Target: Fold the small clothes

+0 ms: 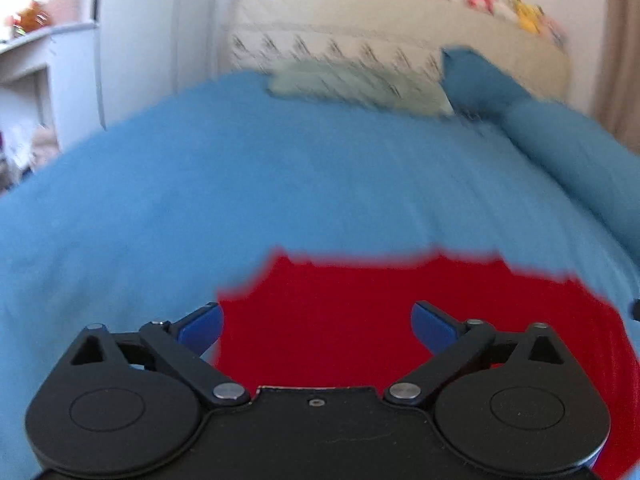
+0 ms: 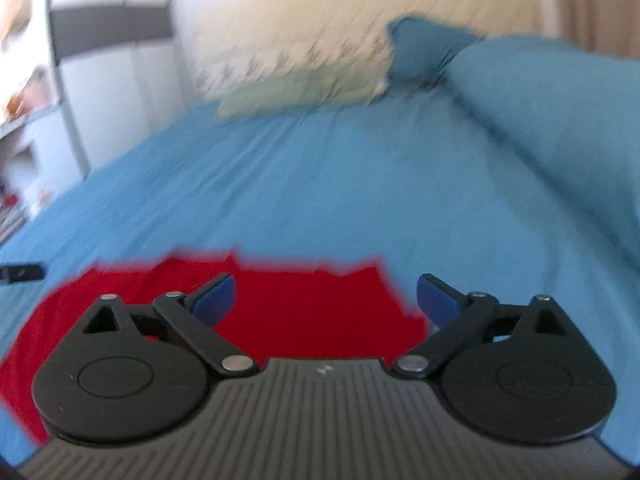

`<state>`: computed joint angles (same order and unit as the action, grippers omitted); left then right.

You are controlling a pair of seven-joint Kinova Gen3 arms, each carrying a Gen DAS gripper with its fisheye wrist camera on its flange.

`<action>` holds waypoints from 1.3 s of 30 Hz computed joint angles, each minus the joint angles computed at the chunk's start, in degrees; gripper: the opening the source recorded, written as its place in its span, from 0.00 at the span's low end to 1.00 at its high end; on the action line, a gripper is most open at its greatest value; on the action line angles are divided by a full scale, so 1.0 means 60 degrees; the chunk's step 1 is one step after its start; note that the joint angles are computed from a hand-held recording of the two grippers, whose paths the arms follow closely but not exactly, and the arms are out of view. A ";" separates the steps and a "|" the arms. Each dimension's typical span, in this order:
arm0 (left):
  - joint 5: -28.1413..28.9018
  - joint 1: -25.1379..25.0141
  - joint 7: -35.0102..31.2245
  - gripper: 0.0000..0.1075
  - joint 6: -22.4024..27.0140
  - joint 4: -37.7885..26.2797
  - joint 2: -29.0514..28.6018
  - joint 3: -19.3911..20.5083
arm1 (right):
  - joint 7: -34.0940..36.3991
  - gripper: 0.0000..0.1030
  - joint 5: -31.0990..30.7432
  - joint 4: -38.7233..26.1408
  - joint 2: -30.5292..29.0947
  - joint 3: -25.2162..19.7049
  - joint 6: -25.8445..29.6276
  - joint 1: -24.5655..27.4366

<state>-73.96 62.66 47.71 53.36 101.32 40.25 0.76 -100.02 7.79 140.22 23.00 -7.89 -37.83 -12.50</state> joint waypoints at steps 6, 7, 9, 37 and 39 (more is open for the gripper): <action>0.1277 0.0071 -0.1656 0.95 -0.0072 -0.0428 0.0568 0.0360 | 0.0078 1.00 -0.0578 0.0050 0.0764 0.0526 0.0652 -0.0803; 0.1485 -0.0003 -0.1905 0.96 -0.0247 -0.0515 0.0662 0.0369 | 0.0060 1.00 -0.0565 0.0156 0.0880 0.0311 0.0357 -0.0485; 0.1744 0.0179 -0.2164 0.96 -0.0447 -0.0495 0.0624 0.0067 | 0.0140 1.00 -0.0637 0.0174 0.0962 0.0052 0.0233 -0.0190; 0.2417 0.1284 -0.3657 0.96 -0.0048 -0.3081 0.1317 -0.0802 | -0.2648 0.77 0.2833 0.0376 0.1048 -0.0328 -0.0292 0.2546; 0.2454 0.1266 -0.3672 0.96 -0.0213 -0.3108 0.1362 -0.0913 | -0.2855 0.71 0.3521 0.0151 0.1125 -0.0632 -0.0116 0.2973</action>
